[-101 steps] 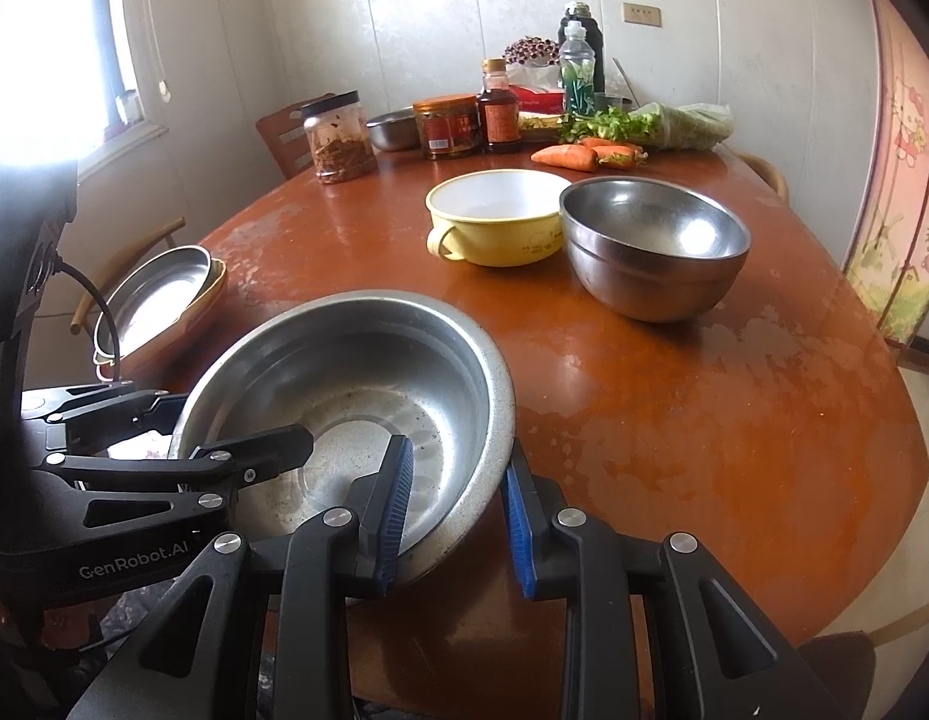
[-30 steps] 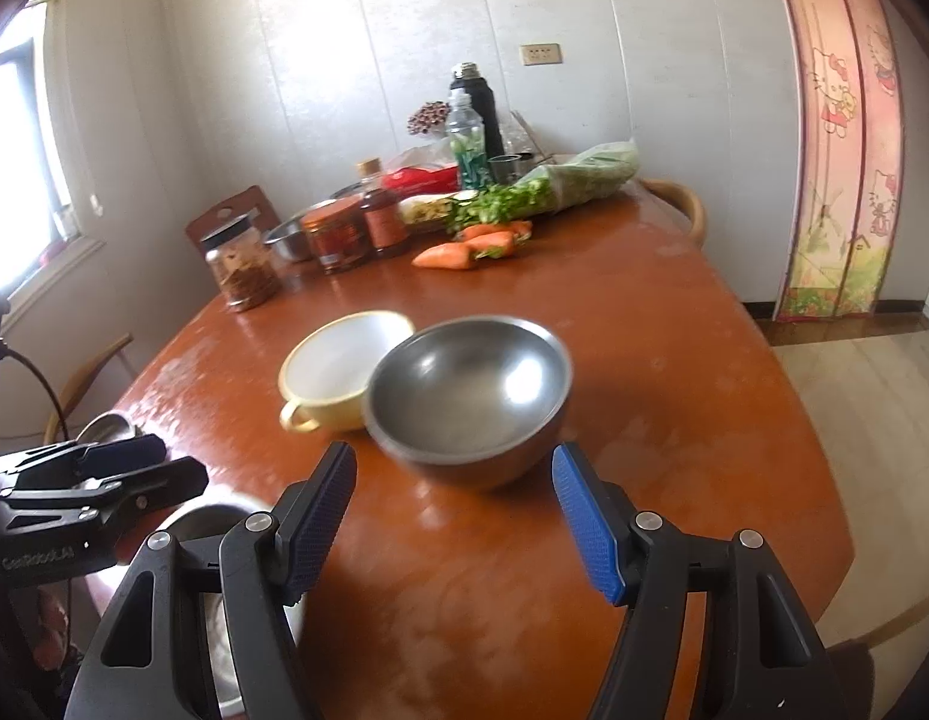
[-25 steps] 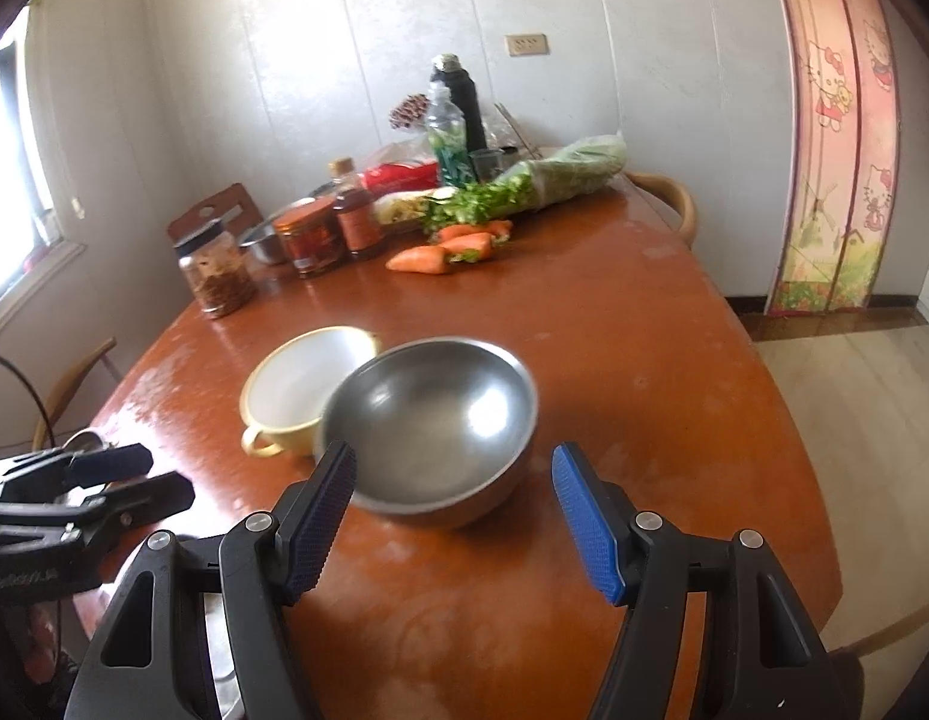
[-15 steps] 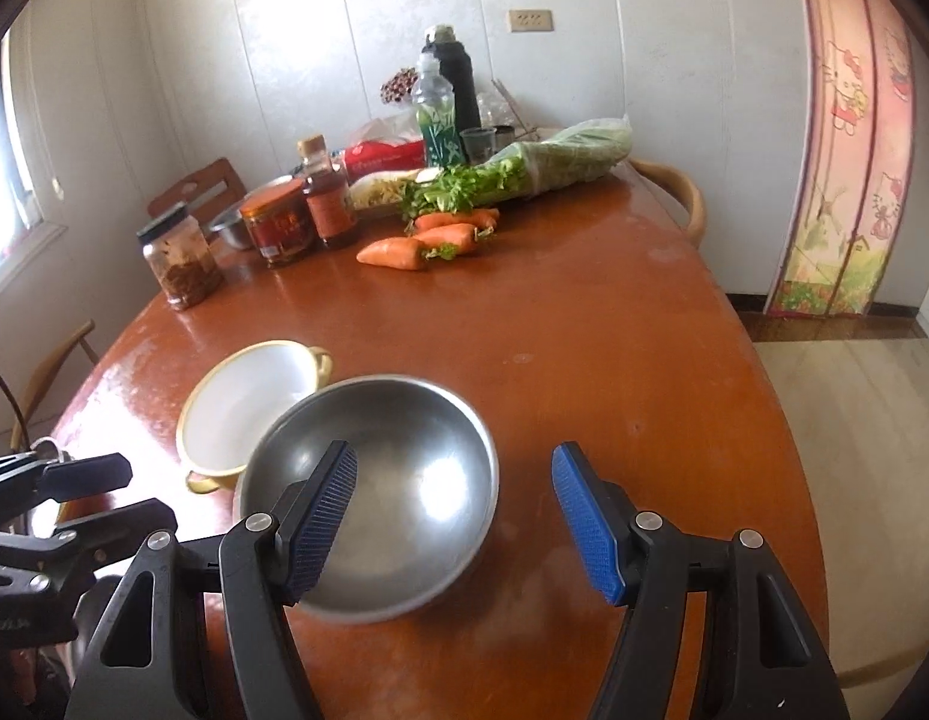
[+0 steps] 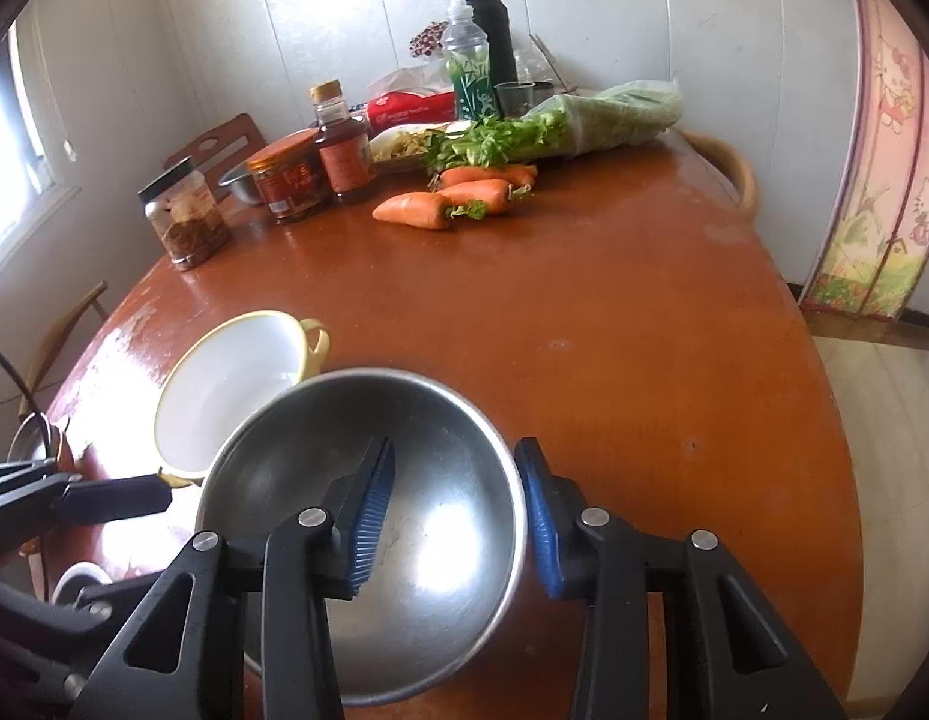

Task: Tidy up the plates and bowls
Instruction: 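Grasp the deep steel mixing bowl rim with both tools, then lift the deep steel bowl and carry it over the steel basin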

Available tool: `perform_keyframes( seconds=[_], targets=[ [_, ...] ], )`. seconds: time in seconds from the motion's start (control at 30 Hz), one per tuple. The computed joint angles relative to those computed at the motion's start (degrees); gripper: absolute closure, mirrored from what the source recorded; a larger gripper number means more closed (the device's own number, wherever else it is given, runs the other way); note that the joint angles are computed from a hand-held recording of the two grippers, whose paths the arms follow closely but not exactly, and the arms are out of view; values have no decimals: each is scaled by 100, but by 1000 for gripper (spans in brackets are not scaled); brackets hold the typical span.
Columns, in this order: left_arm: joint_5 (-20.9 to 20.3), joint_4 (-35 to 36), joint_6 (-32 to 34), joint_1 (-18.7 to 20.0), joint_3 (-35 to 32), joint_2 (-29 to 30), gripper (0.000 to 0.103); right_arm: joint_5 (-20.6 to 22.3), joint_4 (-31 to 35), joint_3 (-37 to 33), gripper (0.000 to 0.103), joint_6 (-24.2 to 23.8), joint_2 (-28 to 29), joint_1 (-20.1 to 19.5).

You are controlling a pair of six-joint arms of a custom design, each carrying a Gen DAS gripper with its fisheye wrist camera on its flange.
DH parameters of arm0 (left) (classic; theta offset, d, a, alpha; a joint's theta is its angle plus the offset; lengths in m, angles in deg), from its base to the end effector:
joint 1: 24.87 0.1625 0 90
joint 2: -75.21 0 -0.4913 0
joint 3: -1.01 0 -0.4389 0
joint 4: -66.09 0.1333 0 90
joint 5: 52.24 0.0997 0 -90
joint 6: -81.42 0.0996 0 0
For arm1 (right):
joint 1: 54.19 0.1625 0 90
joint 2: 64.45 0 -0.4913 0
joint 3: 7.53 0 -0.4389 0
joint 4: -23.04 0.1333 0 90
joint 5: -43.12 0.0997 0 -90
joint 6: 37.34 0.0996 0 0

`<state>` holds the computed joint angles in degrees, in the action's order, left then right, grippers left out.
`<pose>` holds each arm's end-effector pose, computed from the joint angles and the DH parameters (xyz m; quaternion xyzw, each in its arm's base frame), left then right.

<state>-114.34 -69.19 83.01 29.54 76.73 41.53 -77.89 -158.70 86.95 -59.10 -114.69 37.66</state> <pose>-0.3422 -0.7872 0.0588 0.3028 0.9217 -0.0967 0.2224 0.1064 -0.7559 0.2498 0.0751 -0.8854 0.3399 0.3081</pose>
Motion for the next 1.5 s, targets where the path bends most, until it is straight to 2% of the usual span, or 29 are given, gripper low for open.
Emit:
perform_keyframes(
  seconds=[0.77,0.93,1.2,1.37,1.5],
  targets=[
    [314,296,-131,93,160,-176,42,255,-246,1004,61,276,-335,205],
    [337,482,-207,139,100,-162,42,407,-243,1036,61,260,-320,222],
    [265,680,-286,204,41,-143,42,238,-243,848,61,434,-152,171],
    [81,757,-264,234,20,-128,51,341,-228,865,67,577,-144,155],
    [37,729,-122,197,45,-115,59,244,-245,863,71,592,-133,190]
  ],
)
